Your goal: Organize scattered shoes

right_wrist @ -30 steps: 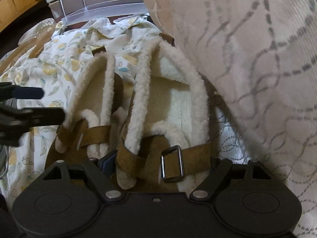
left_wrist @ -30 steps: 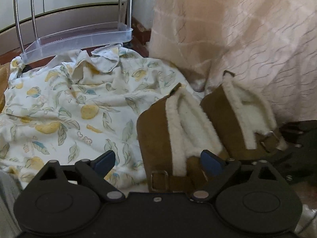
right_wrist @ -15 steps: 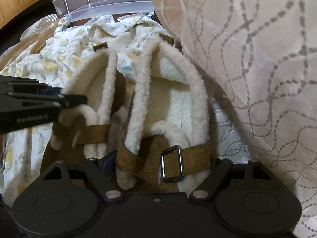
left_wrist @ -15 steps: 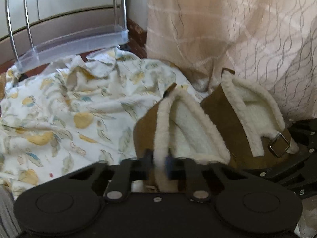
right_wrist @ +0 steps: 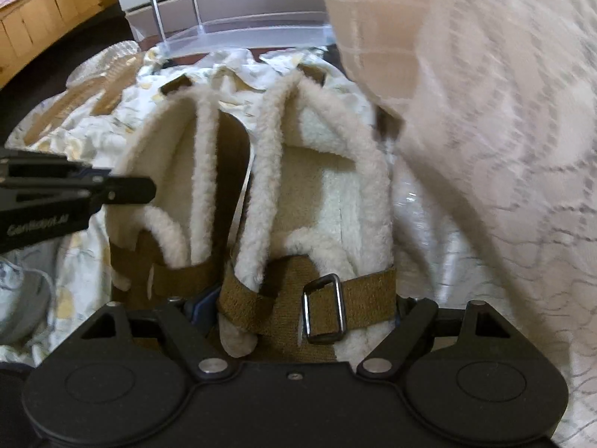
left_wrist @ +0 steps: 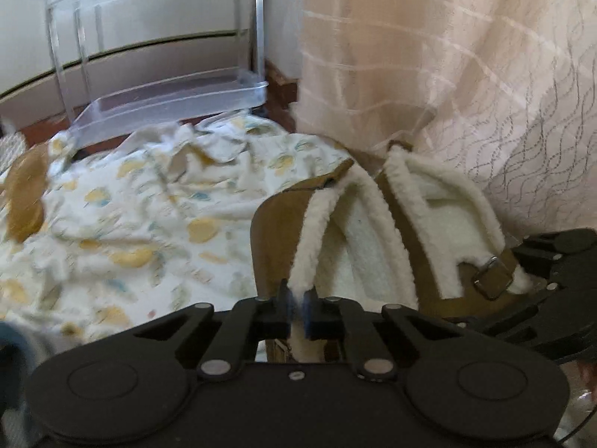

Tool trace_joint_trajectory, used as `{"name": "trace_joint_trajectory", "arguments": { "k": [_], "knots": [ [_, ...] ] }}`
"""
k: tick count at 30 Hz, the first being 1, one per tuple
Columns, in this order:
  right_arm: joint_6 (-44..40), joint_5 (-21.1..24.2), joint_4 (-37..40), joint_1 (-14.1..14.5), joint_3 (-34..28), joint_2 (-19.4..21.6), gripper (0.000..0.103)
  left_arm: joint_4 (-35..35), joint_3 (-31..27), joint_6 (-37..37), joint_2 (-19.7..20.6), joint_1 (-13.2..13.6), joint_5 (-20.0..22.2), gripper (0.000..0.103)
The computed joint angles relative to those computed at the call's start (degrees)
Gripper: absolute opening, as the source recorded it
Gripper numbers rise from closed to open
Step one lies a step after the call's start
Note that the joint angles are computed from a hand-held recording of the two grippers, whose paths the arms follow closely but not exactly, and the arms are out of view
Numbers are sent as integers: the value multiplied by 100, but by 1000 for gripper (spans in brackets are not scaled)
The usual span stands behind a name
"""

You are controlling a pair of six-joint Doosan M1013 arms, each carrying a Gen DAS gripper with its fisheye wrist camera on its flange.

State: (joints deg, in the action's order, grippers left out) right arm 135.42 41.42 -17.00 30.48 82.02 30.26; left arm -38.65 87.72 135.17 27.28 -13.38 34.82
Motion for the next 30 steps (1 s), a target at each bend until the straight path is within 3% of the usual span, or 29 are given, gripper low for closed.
{"name": "trace_joint_trajectory", "arguments": {
  "k": [3,5,7,17,22,24,30],
  "knots": [
    [-185,-162,261,42,-100,48,75,428,42,-446,-91,77,-56,5],
    [-237,-273,419,56,-163,85,53,766,66,-772,-125,110,-111,5],
    [-267,-100,299,112,-373,222,44,1022,107,-921,-136,140,-219,5],
    [-105,442,202,101,-690,525,51,1300,50,-785,-1,205,-306,6],
    [30,147,144,0,-524,493,54,1275,86,-630,28,172,-382,7],
    [-55,119,-61,17,-601,554,61,1195,65,-622,57,179,-350,8],
    [-96,-54,-276,-31,-846,741,60,1063,17,-549,106,196,-261,8]
  ]
}}
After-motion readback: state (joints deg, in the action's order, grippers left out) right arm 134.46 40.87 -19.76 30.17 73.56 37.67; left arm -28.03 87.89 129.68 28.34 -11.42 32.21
